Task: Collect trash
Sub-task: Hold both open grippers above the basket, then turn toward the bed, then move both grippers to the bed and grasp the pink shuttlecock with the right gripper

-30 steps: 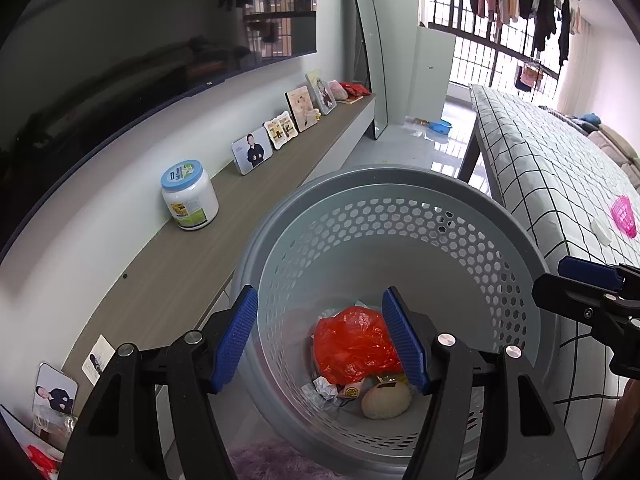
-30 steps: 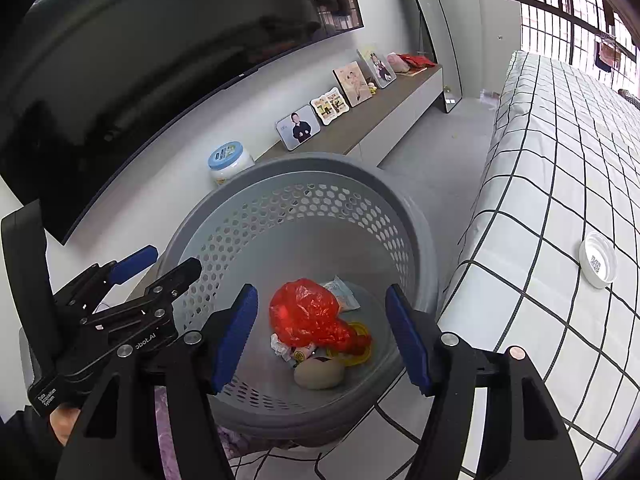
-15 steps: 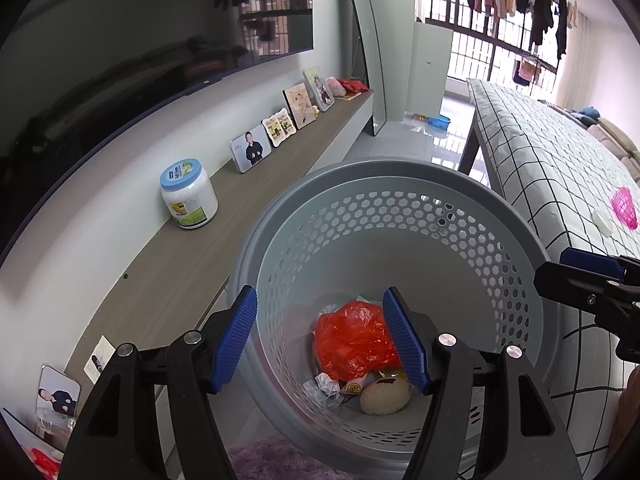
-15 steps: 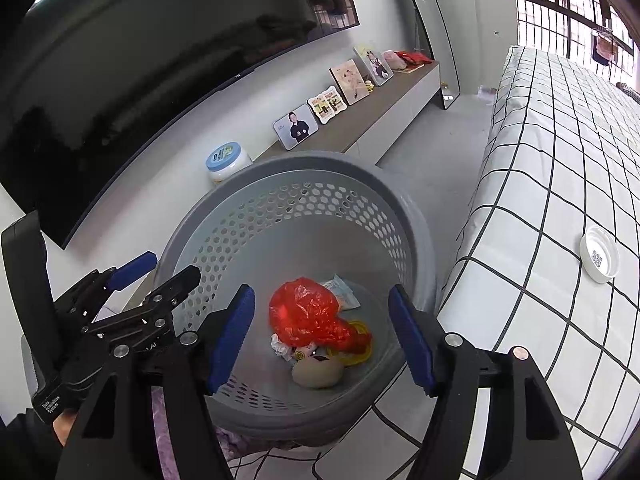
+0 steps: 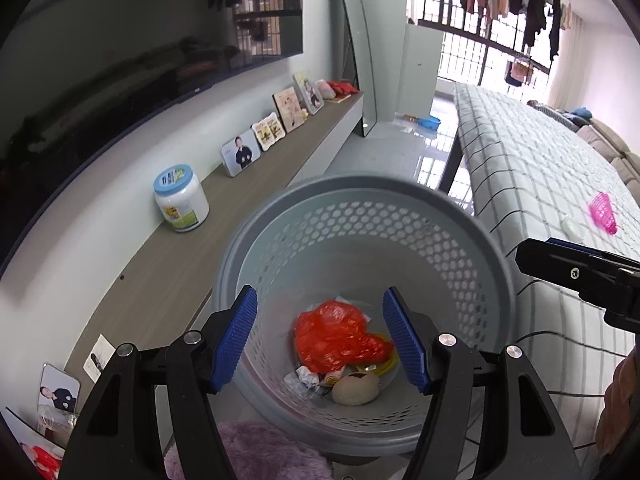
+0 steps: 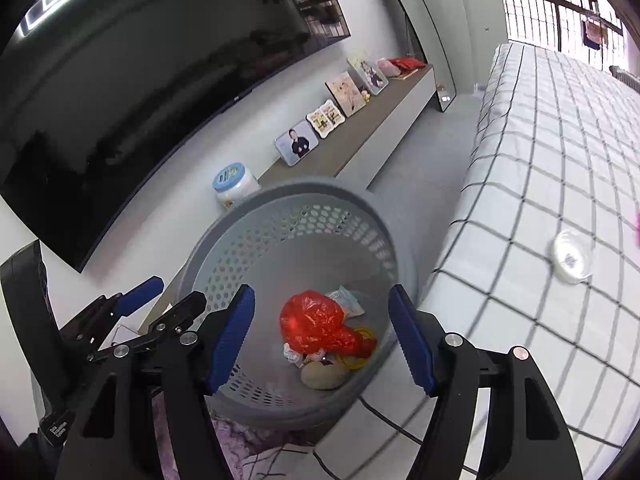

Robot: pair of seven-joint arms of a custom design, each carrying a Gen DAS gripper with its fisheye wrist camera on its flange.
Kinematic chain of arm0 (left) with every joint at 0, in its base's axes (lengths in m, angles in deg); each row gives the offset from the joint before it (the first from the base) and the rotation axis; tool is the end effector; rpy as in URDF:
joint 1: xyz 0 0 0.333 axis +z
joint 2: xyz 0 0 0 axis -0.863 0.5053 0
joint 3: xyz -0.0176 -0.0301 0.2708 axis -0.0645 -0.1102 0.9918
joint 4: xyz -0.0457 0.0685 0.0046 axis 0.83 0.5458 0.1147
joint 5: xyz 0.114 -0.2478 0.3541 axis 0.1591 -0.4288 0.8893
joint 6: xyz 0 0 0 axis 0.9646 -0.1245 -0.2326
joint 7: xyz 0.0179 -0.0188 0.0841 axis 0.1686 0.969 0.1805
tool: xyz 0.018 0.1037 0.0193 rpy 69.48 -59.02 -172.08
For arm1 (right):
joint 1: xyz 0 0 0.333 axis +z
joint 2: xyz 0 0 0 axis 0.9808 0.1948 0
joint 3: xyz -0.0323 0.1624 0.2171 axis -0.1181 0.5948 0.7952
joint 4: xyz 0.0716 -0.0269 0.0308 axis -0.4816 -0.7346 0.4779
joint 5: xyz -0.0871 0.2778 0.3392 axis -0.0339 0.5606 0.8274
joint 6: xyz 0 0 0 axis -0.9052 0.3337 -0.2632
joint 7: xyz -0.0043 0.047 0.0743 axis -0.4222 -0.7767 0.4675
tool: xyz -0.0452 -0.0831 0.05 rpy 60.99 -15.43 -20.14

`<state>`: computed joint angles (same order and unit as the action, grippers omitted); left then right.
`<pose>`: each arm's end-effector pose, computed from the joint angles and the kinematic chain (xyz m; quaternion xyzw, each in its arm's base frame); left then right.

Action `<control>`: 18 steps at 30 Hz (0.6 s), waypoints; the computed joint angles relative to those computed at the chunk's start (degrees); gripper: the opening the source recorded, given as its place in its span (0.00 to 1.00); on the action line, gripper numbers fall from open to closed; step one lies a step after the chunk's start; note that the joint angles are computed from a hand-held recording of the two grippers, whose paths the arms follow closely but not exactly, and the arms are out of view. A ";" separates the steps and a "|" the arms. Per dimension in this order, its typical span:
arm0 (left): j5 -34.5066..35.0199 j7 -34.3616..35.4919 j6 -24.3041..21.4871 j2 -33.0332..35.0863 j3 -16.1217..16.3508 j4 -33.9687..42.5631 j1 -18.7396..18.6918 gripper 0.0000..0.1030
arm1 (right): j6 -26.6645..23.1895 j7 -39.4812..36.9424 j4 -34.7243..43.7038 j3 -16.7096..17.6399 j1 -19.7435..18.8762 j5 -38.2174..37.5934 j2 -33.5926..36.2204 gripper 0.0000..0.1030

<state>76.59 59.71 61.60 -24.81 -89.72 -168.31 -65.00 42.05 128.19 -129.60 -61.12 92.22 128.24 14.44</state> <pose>0.4265 -0.2465 0.4300 -0.7747 0.5149 -0.2003 0.3077 0.5243 0.0557 0.4562 -0.8199 0.4441 -0.0035 0.3613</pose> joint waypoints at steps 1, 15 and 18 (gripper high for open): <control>0.19 0.31 -0.57 0.41 -0.33 0.99 -0.06 0.62 | -0.33 -0.15 0.04 -0.35 -0.36 -0.20 -0.43 0.65; 7.76 0.36 -1.32 17.63 -1.14 20.00 -4.14 0.72 | 1.73 -2.76 6.41 -6.39 -11.03 -4.60 4.71 0.65; 9.83 0.19 -1.90 22.73 -0.46 25.07 -6.29 0.72 | 4.20 -4.31 9.73 -6.35 -13.07 -3.87 8.63 0.65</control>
